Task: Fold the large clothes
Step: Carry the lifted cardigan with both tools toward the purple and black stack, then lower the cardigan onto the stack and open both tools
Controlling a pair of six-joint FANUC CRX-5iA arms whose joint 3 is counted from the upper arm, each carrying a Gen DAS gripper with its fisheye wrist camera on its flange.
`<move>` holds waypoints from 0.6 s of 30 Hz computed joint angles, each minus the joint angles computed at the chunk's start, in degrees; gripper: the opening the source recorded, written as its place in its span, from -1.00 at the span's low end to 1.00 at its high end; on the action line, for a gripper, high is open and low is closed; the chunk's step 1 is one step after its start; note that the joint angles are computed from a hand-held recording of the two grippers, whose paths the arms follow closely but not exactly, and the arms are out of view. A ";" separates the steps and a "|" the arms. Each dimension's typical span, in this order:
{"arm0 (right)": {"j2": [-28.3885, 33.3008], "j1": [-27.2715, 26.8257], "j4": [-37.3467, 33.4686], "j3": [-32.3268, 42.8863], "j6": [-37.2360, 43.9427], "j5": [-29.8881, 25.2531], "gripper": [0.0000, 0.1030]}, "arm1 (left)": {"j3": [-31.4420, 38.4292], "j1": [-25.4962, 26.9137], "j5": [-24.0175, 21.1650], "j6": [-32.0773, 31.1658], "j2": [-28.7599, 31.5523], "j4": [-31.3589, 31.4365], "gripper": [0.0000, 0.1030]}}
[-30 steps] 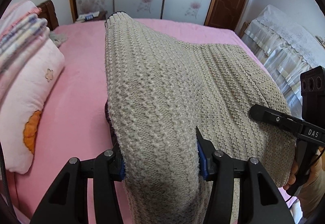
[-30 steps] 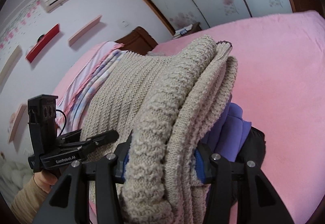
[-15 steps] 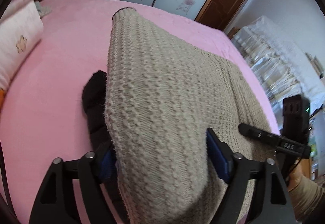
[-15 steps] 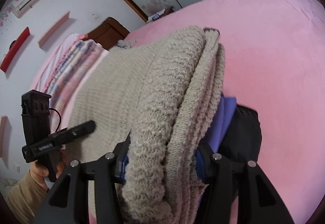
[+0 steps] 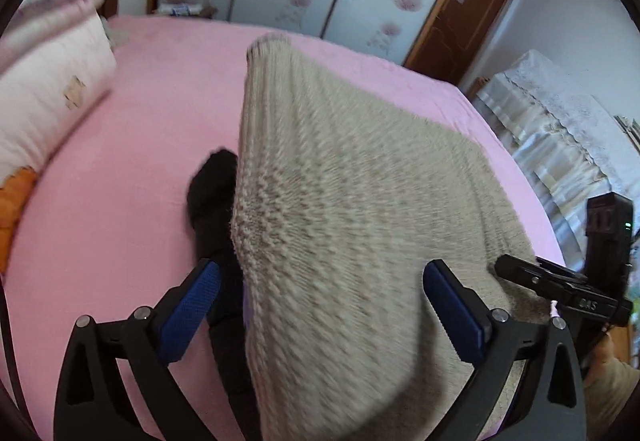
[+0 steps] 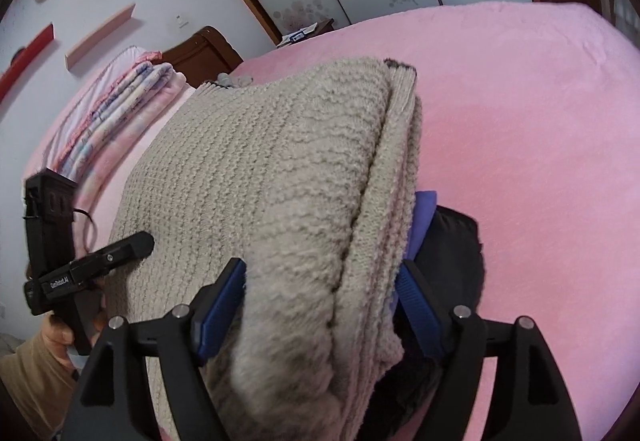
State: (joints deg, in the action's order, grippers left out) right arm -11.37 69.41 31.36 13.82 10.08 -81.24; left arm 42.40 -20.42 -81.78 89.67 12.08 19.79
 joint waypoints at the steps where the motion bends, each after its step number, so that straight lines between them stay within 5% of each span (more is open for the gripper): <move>1: 0.22 1.26 1.85 0.72 0.20 -1.06 0.49 | 0.58 -0.30 0.03 0.84 -0.28 -0.43 0.99; 11: -0.43 15.24 17.21 4.14 -3.31 -12.93 0.49 | 11.76 -13.48 -5.87 11.46 -3.52 -18.43 0.99; 18: -2.64 27.74 23.58 1.41 -12.05 -24.43 0.50 | 20.95 -34.95 -14.58 22.15 -2.06 -42.17 0.99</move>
State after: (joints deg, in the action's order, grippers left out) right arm -14.01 97.15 54.94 15.23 -1.97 -105.67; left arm 63.35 -55.37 -96.36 111.82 10.02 -22.38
